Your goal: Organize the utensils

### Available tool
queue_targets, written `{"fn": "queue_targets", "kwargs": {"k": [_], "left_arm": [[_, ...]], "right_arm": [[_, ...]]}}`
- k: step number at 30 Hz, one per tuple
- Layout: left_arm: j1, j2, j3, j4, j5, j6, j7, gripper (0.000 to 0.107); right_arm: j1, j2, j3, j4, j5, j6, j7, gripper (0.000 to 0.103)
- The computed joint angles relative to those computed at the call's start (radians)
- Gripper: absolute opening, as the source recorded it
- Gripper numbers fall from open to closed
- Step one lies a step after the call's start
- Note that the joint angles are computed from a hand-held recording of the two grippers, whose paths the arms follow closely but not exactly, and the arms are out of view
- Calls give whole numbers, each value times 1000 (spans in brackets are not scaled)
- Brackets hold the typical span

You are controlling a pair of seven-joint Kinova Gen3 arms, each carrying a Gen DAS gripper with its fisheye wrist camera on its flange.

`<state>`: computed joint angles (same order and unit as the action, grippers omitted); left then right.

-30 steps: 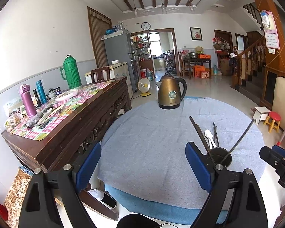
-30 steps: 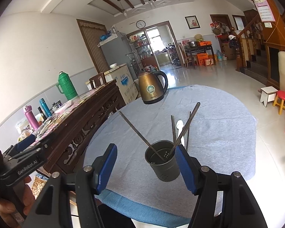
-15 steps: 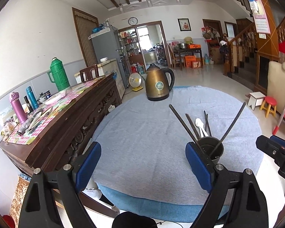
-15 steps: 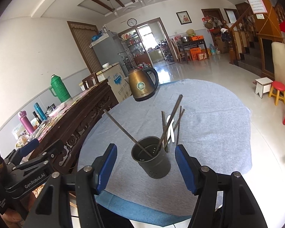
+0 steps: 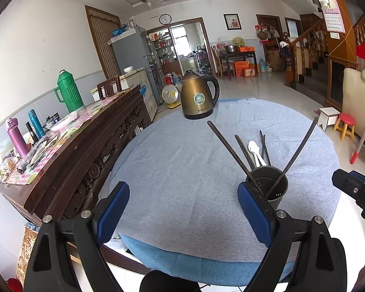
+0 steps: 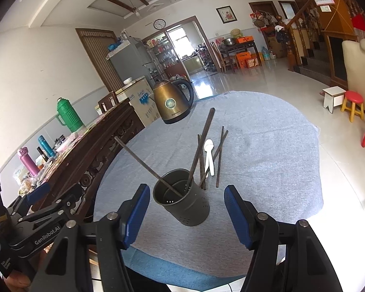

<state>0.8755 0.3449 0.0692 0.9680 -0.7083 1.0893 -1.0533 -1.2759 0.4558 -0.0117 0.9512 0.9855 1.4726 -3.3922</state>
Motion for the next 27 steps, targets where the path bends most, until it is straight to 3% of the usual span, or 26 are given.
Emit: {"fn": "queue_targets", "kwargs": {"k": [9,20,27], "left_arm": [[-16,33,-4,-25,36,16,-25,91],[-149,124,-17,-150,248,83,-112,90],[-210,204,-39,-243,339,132,-140,90]], "right_arm": [[32,-11,-11,49,-31,-39,-31,67],[126,-92,-51,234,-81,-114,-206,67],[228,-141,-92,360,-118,-218,-294,58]]}}
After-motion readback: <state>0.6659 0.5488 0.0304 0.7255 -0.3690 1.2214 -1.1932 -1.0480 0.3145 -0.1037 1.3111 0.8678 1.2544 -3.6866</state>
